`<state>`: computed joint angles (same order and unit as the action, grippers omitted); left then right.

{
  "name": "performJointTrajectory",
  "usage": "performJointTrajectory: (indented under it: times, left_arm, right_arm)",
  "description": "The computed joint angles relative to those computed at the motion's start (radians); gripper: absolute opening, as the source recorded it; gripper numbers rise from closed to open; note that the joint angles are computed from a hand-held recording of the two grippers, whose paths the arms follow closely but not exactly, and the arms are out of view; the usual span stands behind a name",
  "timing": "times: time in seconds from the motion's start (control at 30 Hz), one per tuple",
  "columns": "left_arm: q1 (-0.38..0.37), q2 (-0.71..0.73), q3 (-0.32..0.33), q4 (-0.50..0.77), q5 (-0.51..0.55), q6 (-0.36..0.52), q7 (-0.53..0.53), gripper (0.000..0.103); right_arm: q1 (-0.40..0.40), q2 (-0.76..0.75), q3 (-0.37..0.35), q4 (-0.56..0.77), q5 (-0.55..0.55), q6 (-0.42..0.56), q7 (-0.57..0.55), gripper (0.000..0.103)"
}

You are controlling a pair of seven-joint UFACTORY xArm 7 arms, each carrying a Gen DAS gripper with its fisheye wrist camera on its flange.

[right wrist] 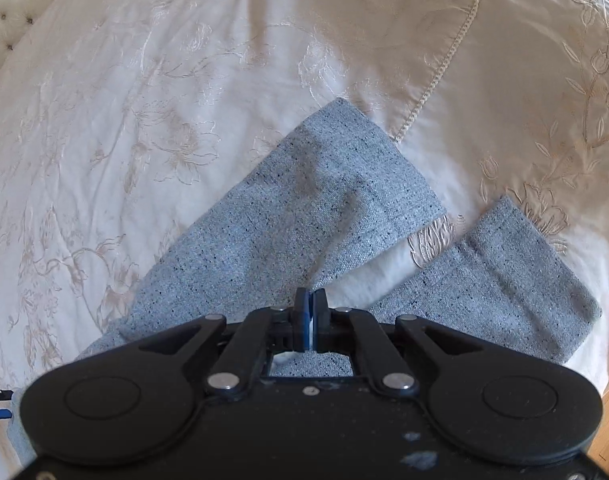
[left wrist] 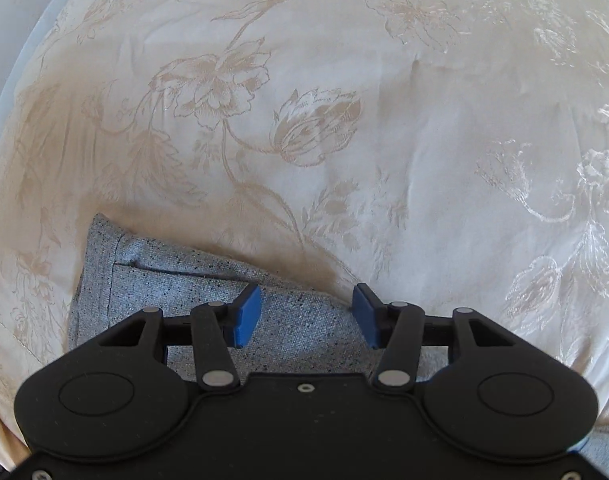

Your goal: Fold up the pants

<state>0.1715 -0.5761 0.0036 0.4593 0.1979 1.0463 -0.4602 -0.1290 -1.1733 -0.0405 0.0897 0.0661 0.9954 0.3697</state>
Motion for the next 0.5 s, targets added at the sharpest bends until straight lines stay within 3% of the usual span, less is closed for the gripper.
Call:
performJointTrajectory:
  times: [0.13, 0.4, 0.47, 0.5]
  left_arm:
    - [0.008, 0.038, -0.003, 0.022, -0.004, -0.001, -0.044, 0.058]
    - [-0.025, 0.118, -0.009, 0.000, 0.009, 0.048, -0.032, 0.064]
    - [-0.024, 0.117, 0.007, -0.004, -0.013, 0.037, -0.038, 0.056]
    - [-0.021, 0.103, 0.026, -0.010, -0.041, 0.023, -0.033, 0.041]
  right_arm:
    - [0.003, 0.036, -0.009, 0.011, 0.004, -0.042, -0.011, 0.002]
    - [-0.015, 0.070, -0.028, 0.016, 0.019, -0.062, -0.024, 0.002]
    - [-0.015, 0.076, -0.028, 0.016, 0.023, -0.068, -0.024, 0.002]
    - [-0.015, 0.080, -0.028, 0.017, 0.027, -0.073, -0.023, 0.002]
